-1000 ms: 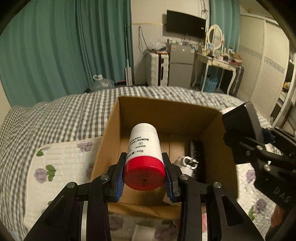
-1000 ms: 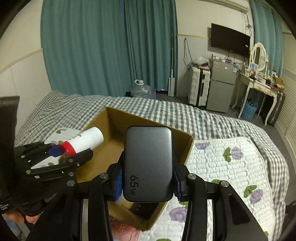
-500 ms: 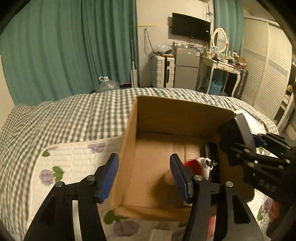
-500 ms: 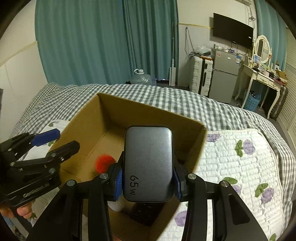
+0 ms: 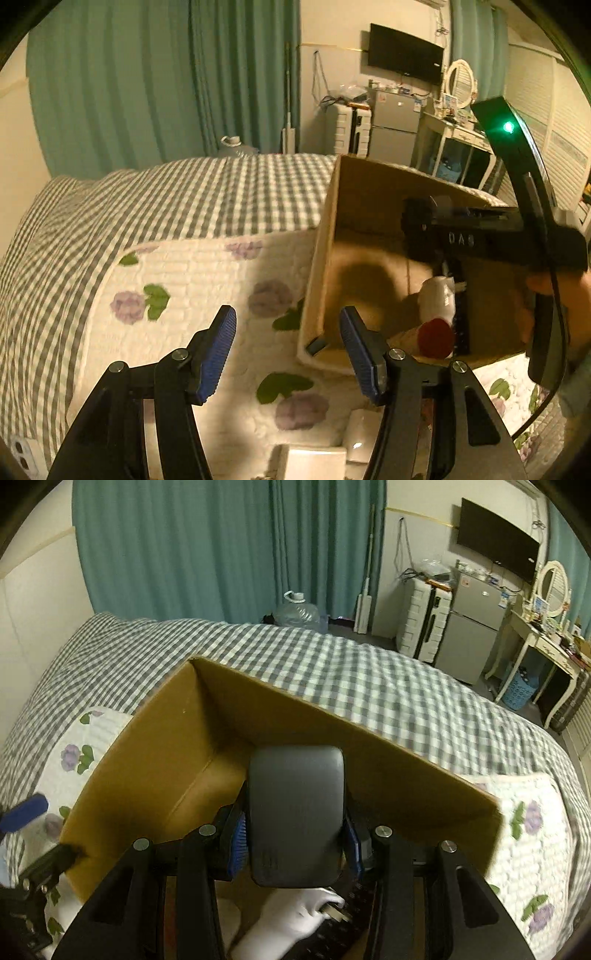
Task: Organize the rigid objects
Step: 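Release the red-capped tube into the box with the left tool while the right tool drops the power bank in, then grasp the pink phone case with the right tool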
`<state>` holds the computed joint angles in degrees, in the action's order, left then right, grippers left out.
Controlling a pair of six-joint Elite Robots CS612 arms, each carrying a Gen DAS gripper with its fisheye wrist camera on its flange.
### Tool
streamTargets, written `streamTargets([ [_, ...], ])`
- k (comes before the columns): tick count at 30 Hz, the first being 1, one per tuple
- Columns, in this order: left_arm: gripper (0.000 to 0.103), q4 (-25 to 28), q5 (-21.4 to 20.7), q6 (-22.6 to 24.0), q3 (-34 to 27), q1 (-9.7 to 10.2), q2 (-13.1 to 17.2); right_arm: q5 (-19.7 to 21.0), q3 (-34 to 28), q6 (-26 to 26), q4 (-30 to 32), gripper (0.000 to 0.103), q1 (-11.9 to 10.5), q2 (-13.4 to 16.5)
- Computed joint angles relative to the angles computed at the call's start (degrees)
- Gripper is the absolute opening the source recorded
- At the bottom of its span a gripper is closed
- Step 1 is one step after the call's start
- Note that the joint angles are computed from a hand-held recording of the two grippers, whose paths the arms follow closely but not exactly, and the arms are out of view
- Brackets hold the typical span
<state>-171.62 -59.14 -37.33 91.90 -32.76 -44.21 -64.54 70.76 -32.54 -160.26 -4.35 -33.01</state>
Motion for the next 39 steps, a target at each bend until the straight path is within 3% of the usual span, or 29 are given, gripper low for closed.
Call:
streamTargets([
  [2,0.065,-2.0,-0.3,-0.2,0.9,-0.03,-0.1,0.1,0.2,0.5,-1.0,0.046,0.2,0.0],
  [4,0.066,-1.7,-0.4,-0.2,1.3,-0.11,-0.4,0.8,1.4,1.5,-3.4,0.068,0.0,-0.7],
  [11,0.066,0.9,0.3,-0.4,3.3,-1.46,-2.7,1.1,8.0,2.3,-8.9,0.068,-1.8,-5.3],
  [19,0.066,0.8,2.0,-4.6,8.2,-3.56,-5.5,2.5,20.1,2.4,-16.7,0.085,-5.5,-12.4],
  [23,0.069,2.8,3.3,-6.8,9.8,-4.76,-5.9,3.6,24.8,1.9,-17.5,0.092,-7.0,-14.1],
  [30,0.069,6.6,1.0,-8.9,9.4,-5.40,-4.2,0.8,27.5,0.2,-14.6,0.092,-7.2,-12.7],
  [39,0.069,9.0,-2.1,-8.6,7.5,-5.02,-1.2,-1.9,24.4,-1.9,-8.6,0.092,-5.8,-7.9],
])
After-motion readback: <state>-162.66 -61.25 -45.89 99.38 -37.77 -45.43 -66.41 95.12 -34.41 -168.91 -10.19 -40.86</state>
